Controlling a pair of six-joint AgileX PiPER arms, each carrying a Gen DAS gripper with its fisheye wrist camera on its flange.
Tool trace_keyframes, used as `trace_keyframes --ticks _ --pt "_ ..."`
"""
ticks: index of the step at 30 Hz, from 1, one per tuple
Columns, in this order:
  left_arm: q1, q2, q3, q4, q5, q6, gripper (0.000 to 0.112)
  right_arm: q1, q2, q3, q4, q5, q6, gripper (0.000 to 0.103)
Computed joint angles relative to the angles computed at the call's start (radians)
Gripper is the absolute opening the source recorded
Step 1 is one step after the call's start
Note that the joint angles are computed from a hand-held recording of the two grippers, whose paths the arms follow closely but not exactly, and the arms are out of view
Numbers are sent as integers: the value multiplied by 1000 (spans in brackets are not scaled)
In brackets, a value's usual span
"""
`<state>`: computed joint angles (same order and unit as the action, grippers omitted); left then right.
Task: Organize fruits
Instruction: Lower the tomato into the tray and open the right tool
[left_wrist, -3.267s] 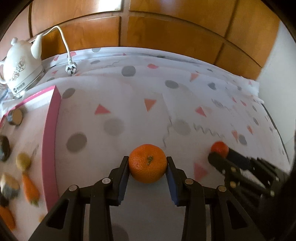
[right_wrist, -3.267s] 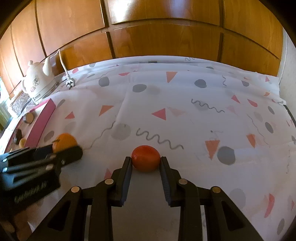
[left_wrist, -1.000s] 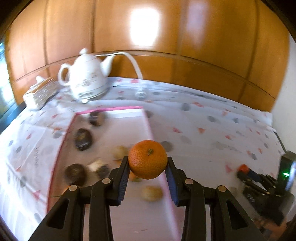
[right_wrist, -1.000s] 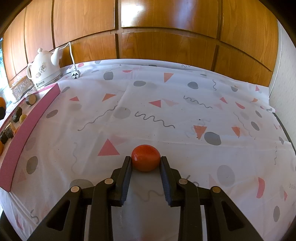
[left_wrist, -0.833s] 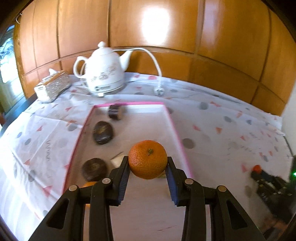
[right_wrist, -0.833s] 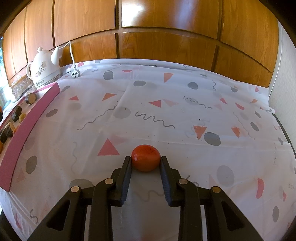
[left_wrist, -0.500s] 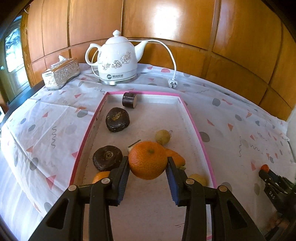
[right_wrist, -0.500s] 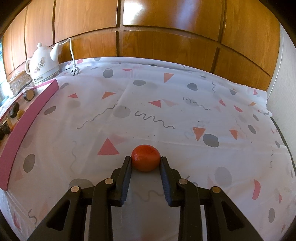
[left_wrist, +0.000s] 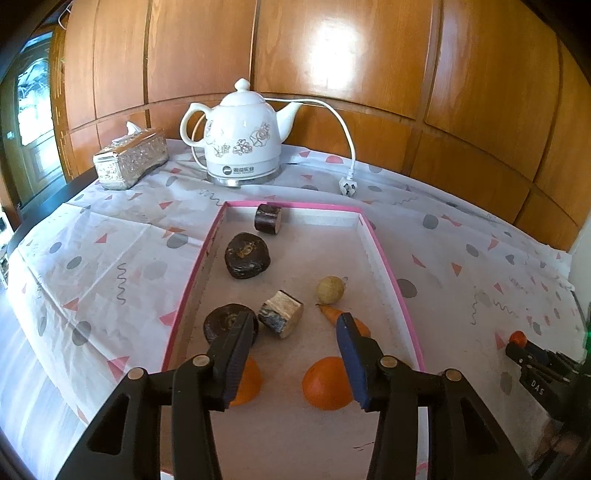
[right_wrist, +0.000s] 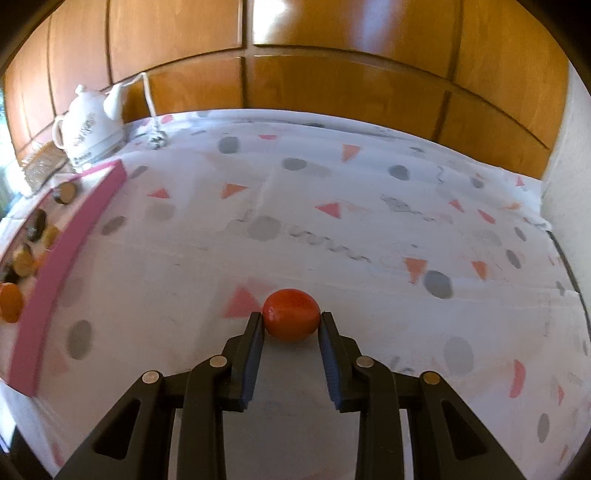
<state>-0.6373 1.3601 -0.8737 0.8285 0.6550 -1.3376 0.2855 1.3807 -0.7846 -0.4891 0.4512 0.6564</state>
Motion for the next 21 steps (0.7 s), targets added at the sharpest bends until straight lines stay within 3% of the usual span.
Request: trace_keyframes --ticks 7,21 --pt "17 -39 21 11 16 -5 48 106 52 -145 277 2 -280 30" --pt "90 -101 70 -5 10 3 50 291 286 -536 541 100 -544 30"
